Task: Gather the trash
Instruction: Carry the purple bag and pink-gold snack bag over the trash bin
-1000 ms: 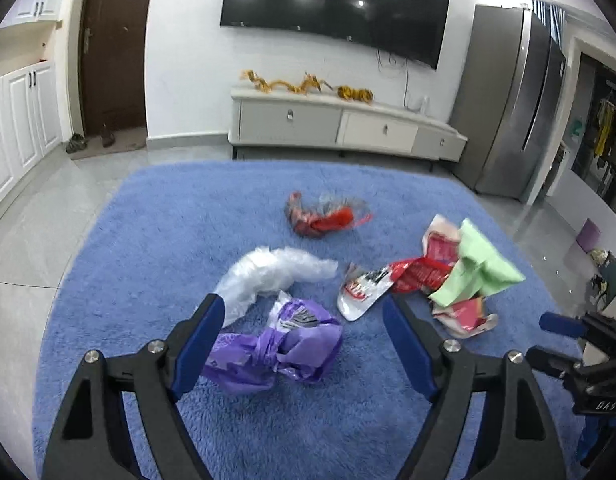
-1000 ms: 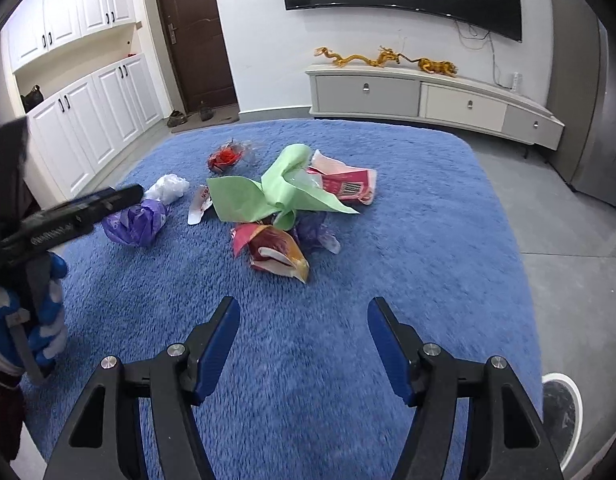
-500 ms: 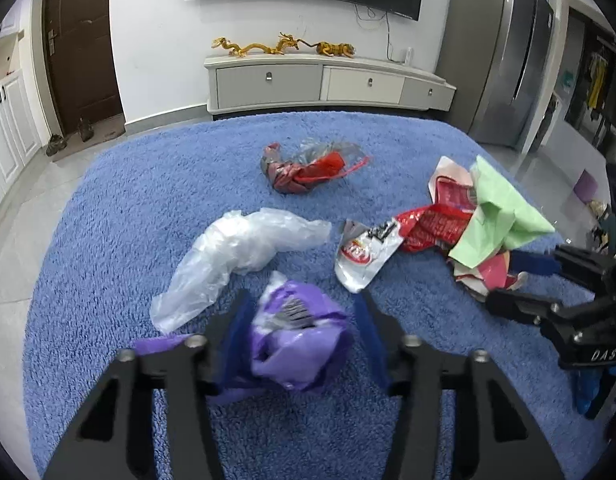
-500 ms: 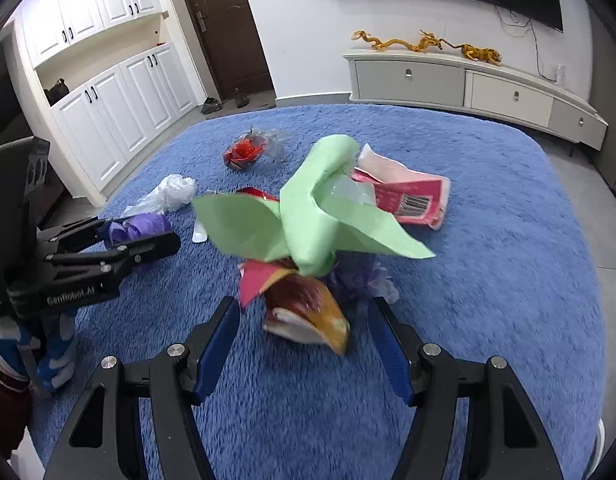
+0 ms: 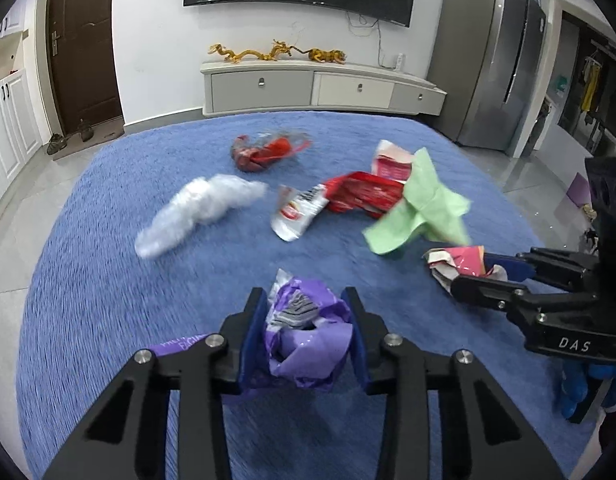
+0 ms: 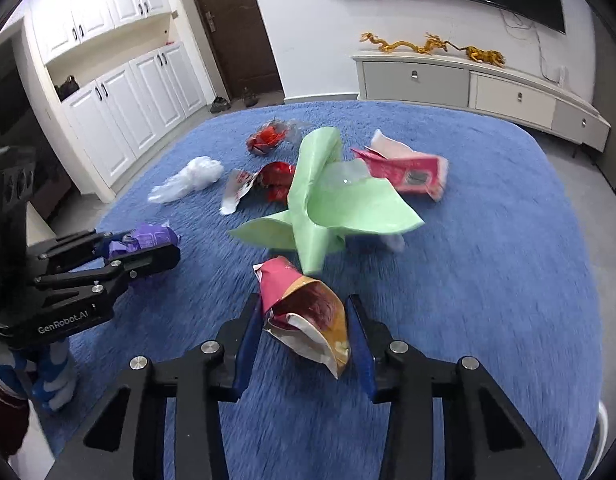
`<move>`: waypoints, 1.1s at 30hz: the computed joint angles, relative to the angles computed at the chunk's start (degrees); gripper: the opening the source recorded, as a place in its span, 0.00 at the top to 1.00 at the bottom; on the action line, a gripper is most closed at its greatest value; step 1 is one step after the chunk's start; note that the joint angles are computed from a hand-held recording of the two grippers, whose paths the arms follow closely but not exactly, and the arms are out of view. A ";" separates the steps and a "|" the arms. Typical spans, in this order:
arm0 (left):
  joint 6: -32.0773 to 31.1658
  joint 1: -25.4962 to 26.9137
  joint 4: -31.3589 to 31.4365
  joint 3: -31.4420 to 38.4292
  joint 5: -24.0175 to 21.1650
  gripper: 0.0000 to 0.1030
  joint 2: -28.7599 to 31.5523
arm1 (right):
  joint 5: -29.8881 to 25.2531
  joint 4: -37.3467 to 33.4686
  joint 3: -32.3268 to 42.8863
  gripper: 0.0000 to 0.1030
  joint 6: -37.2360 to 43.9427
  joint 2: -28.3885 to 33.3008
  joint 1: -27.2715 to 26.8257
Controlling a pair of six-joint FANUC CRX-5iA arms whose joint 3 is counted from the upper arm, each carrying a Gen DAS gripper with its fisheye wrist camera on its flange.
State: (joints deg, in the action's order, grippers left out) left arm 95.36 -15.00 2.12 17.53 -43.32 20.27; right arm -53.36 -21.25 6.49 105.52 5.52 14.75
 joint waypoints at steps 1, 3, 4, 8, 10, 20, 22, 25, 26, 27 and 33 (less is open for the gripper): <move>0.30 -0.30 -0.08 -0.36 0.17 0.65 -0.40 | 0.12 -0.06 -0.86 0.63 -0.44 -1.03 -0.21; 0.92 -1.00 0.11 -1.79 0.80 0.66 -1.86 | -0.07 -0.59 -2.50 0.63 -1.06 -3.42 -1.07; 1.05 -1.28 0.28 -2.31 1.10 0.66 -2.42 | -0.08 -0.68 -3.16 0.63 -1.34 -4.42 -1.30; 2.98 -3.33 -0.94 -3.55 2.33 0.66 -4.83 | 0.47 0.06 -6.71 0.63 -2.60 -9.57 -1.69; 3.96 -4.28 -1.55 -4.18 2.99 0.66 -6.00 | 0.59 0.19 -7.98 0.63 -3.11 -11.62 -2.13; 11.04 -9.63 -7.28 -4.22 3.22 0.66 -9.00 | 3.14 5.89 -14.35 0.63 -10.17 -21.19 -0.91; 11.77 -10.36 -7.69 -4.61 3.50 0.66 -9.71 | 3.34 7.26 -15.49 0.63 -11.37 -22.91 -0.58; 11.79 -11.07 -7.43 -6.11 4.97 0.66 -11.02 | 3.50 9.07 -16.92 0.63 -13.53 -25.12 -0.10; 11.80 -11.20 -7.30 -6.42 5.29 0.66 -11.23 | 3.67 10.12 -17.47 0.63 -14.82 -25.86 0.24; 11.69 -11.27 -6.96 -6.98 5.84 0.66 -11.54 | 3.69 10.41 -17.66 0.63 -15.56 -26.22 0.19; 9.54 -10.68 -3.37 -9.80 9.18 0.66 -13.15 | 3.70 14.25 -19.01 0.63 -20.16 -28.35 2.02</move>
State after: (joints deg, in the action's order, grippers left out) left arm 104.90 -25.67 -1.25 7.73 -34.14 7.12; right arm -49.66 -7.00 -12.51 85.35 -22.83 16.77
